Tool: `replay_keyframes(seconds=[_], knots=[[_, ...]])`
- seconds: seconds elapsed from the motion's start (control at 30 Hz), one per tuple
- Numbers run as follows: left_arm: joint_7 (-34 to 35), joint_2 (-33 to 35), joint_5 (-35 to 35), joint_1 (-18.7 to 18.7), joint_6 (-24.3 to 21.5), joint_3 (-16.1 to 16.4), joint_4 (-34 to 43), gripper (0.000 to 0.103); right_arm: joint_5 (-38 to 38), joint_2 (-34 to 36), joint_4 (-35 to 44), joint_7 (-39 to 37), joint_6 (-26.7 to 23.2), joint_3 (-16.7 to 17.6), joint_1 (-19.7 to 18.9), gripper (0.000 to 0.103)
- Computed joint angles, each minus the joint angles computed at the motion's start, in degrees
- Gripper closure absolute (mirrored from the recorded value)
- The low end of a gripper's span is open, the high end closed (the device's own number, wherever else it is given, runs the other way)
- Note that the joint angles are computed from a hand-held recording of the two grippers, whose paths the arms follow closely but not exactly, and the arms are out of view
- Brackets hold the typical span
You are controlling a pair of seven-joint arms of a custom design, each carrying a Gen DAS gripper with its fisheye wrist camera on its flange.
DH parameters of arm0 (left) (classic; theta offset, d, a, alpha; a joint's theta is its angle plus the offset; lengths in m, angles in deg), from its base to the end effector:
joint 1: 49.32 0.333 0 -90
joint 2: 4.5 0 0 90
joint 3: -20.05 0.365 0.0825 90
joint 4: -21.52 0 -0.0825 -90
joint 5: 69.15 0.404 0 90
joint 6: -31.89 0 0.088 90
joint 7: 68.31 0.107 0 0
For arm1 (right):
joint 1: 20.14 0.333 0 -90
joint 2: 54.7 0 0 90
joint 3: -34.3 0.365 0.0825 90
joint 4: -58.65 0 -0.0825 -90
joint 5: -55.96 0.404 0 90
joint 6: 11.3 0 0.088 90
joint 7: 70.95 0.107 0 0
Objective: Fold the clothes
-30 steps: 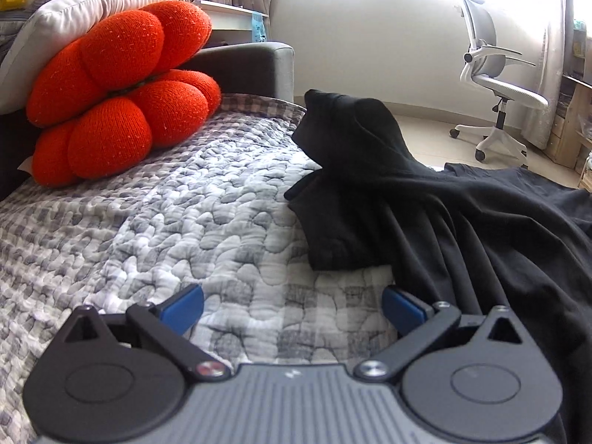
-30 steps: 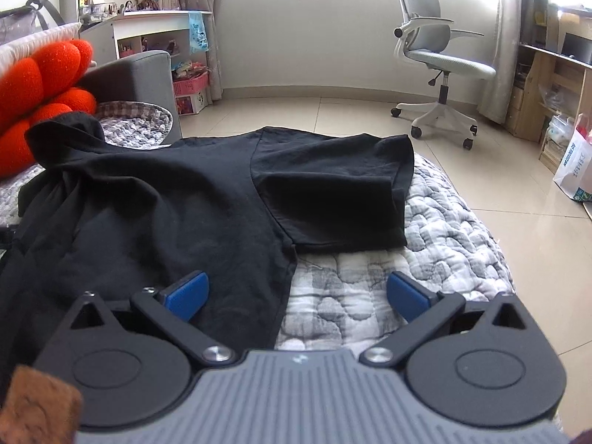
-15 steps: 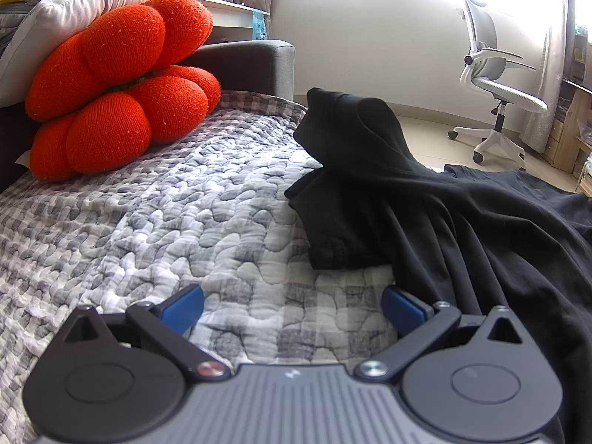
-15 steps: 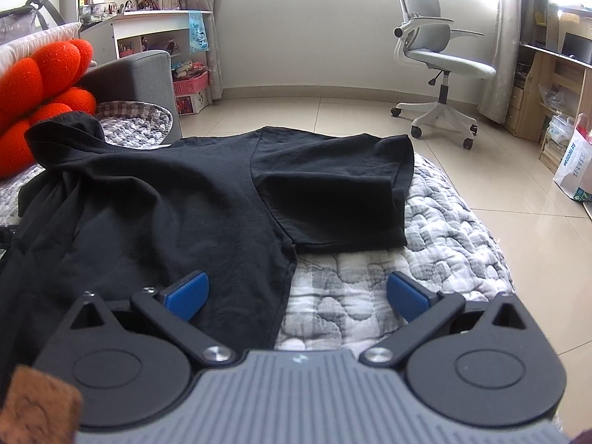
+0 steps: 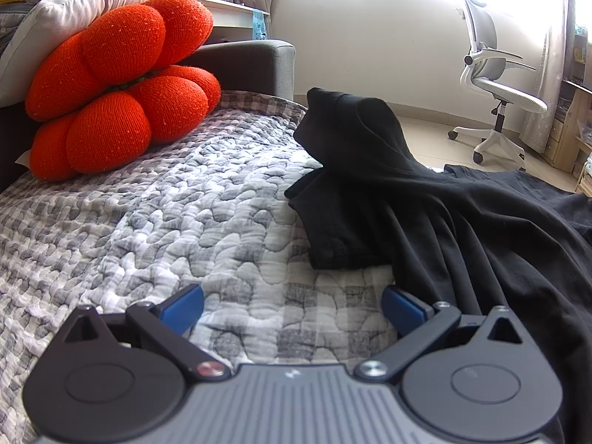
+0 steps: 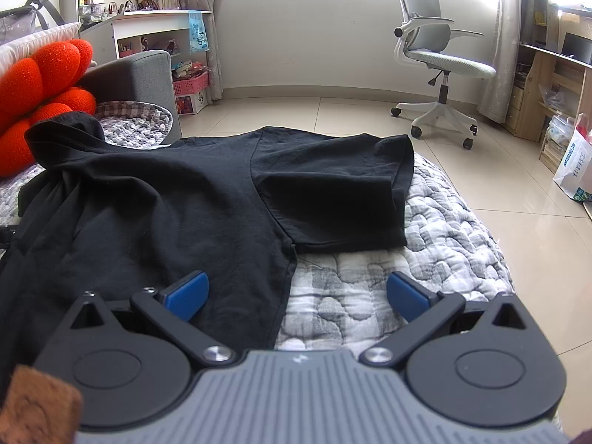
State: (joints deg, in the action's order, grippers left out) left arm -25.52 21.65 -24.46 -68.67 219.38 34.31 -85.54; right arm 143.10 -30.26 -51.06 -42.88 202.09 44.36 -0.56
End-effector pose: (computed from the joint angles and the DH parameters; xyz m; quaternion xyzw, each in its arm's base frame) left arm 0.6899 -0.1576 0.3959 -0.5798 0.6840 -0.3323 0.2925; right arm 0.5976 0.1729 0.3790 -0.5578 0.6979 -0.3397 0.2939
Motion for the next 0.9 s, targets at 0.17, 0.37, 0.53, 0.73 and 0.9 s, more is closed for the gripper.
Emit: replay_keyframes(seconds=[0.17, 0.37, 0.53, 0.73, 0.9], knots=[[-0.28, -0.19, -0.05, -1.07, 0.12, 1.06, -0.36, 0.0, 0.01, 0.0, -0.01, 0.0, 0.0, -0.01, 0.02, 0.0], [-0.06, -0.14, -0.21, -0.77, 0.09, 0.71, -0.29, 0.0, -0.12, -0.06, -0.14, 0.13, -0.04, -0.05, 0.03, 0.0], [0.21, -0.08, -0.28, -0.16, -0.04, 0.08, -0.12, 0.0, -0.25, -0.11, -0.25, 0.26, -0.08, -0.1, 0.05, 0.0], [0.26, -0.06, -0.3, -0.05, -0.03, -0.01, -0.1, 0.0, -0.46, -0.18, -0.44, 0.48, -0.16, -0.2, 0.08, 0.0], [0.36, -0.01, -0.33, 0.11, -0.04, -0.17, -0.03, 0.0, -0.66, -0.29, -0.67, 0.7, -0.24, -0.3, 0.11, 0.0]])
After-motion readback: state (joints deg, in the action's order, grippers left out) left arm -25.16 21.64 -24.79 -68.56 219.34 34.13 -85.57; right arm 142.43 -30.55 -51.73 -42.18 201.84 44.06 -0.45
